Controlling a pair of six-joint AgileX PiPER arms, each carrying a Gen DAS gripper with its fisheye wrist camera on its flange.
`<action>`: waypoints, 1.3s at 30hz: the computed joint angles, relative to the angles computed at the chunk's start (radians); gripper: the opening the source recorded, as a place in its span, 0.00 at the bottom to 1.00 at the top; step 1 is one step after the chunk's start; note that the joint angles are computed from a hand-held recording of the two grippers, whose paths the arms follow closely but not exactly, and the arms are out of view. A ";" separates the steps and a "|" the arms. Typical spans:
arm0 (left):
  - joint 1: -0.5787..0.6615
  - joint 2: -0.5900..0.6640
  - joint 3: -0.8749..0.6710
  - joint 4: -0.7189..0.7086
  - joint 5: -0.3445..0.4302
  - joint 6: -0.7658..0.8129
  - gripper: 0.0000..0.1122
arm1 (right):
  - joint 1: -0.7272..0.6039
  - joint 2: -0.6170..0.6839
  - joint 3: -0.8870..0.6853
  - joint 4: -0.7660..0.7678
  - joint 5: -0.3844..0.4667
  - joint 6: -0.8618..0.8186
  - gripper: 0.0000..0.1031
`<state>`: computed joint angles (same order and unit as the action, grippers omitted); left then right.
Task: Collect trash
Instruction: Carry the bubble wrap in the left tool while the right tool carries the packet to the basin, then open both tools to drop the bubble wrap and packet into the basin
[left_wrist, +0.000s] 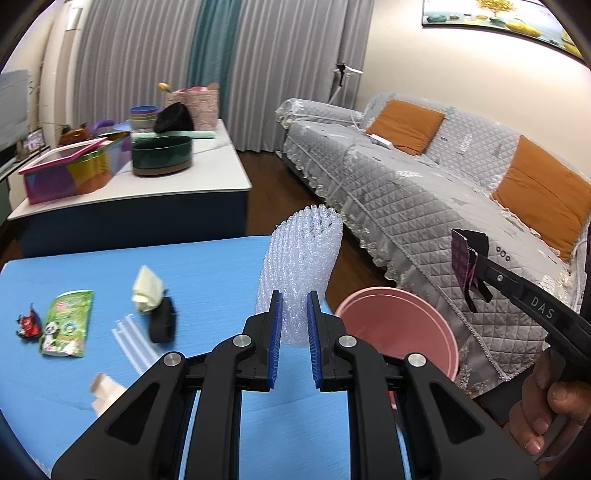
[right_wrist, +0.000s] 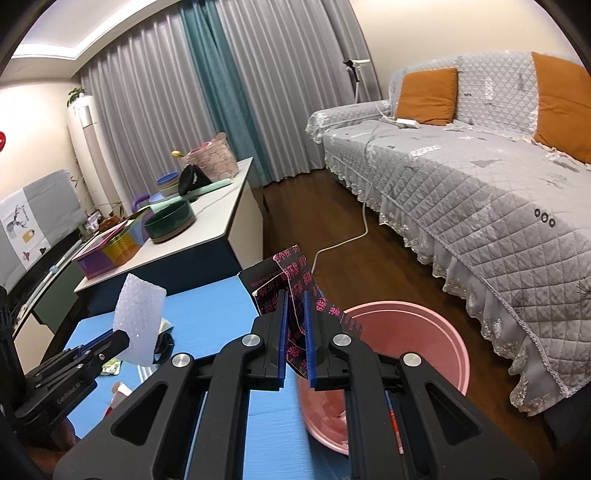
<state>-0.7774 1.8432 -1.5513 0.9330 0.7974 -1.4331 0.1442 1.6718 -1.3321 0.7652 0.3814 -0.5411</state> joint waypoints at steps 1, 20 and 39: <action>-0.001 0.015 -0.021 -0.009 -0.002 0.014 0.12 | -0.011 0.004 -0.004 0.001 0.004 0.000 0.08; 0.015 0.339 -0.490 -0.259 0.001 0.364 0.12 | -0.140 0.073 -0.102 -0.072 0.055 0.089 0.08; 0.044 0.535 -0.767 -0.455 0.049 0.579 0.13 | -0.141 0.138 -0.158 -0.154 0.073 0.170 0.09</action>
